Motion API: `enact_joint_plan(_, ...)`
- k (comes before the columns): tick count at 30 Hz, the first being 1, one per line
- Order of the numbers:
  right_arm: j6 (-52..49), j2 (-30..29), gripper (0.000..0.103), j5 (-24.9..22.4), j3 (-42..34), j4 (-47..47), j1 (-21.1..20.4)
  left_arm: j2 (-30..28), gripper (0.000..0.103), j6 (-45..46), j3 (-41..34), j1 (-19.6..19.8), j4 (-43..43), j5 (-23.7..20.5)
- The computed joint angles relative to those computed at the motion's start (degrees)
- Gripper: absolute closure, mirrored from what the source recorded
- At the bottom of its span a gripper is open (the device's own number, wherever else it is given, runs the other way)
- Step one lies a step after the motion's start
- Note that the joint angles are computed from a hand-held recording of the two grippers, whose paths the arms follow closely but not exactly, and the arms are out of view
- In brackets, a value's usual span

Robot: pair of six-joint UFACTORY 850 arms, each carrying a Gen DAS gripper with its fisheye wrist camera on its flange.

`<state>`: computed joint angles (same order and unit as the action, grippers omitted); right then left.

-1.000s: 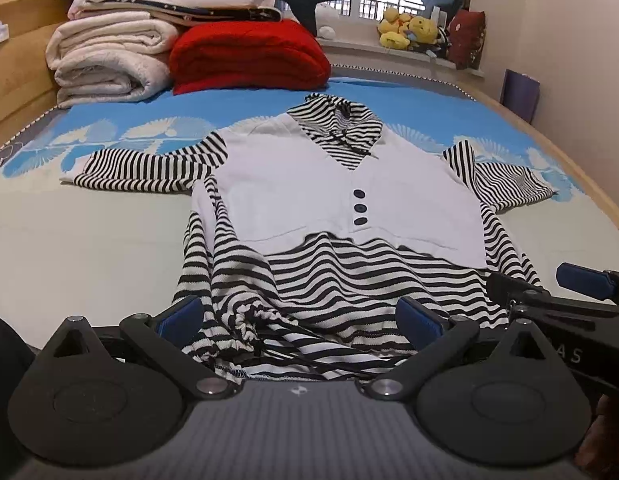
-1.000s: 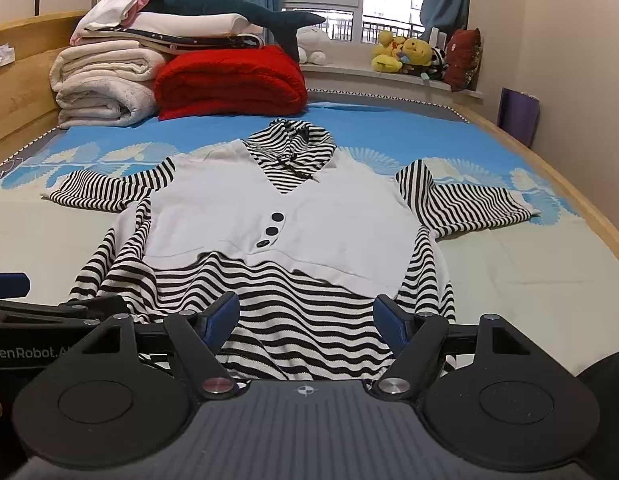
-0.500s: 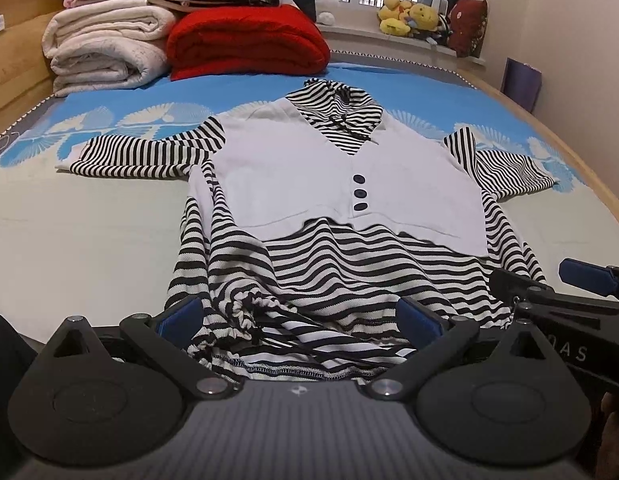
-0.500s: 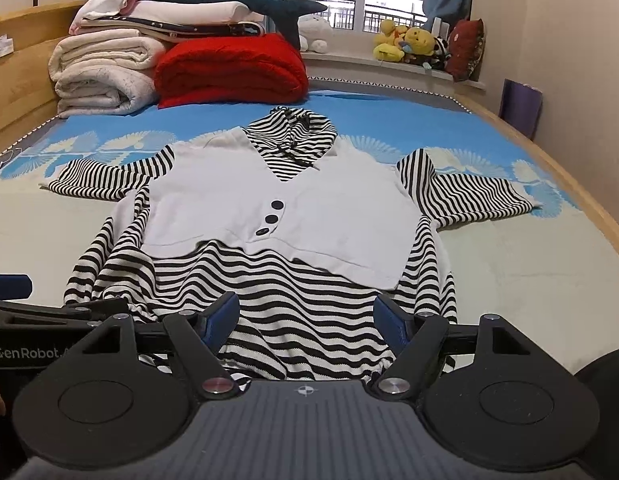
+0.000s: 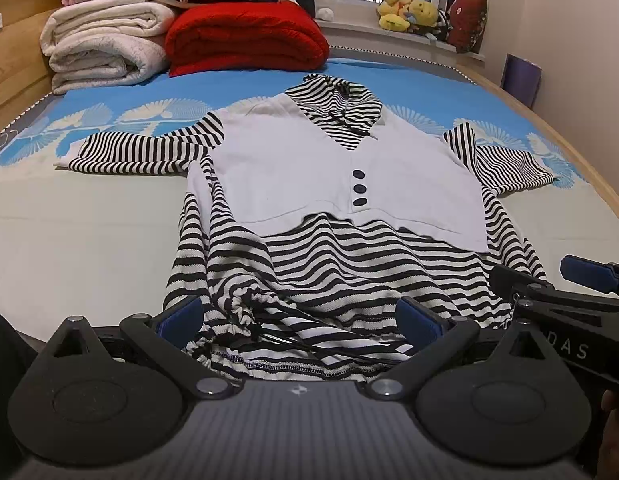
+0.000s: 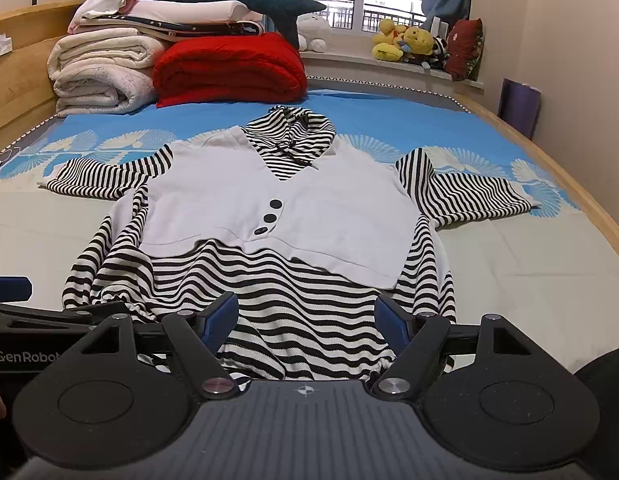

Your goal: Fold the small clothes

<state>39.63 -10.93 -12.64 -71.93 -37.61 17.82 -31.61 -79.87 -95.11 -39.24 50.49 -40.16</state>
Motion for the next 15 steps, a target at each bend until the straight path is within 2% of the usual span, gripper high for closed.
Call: enact_joint_plan(15, 0.0, 0.0, 0.026, -0.1, 0.0, 0.0, 0.0, 0.0, 0.001, -0.3, 0.3, 0.0, 0.2, 0.2)
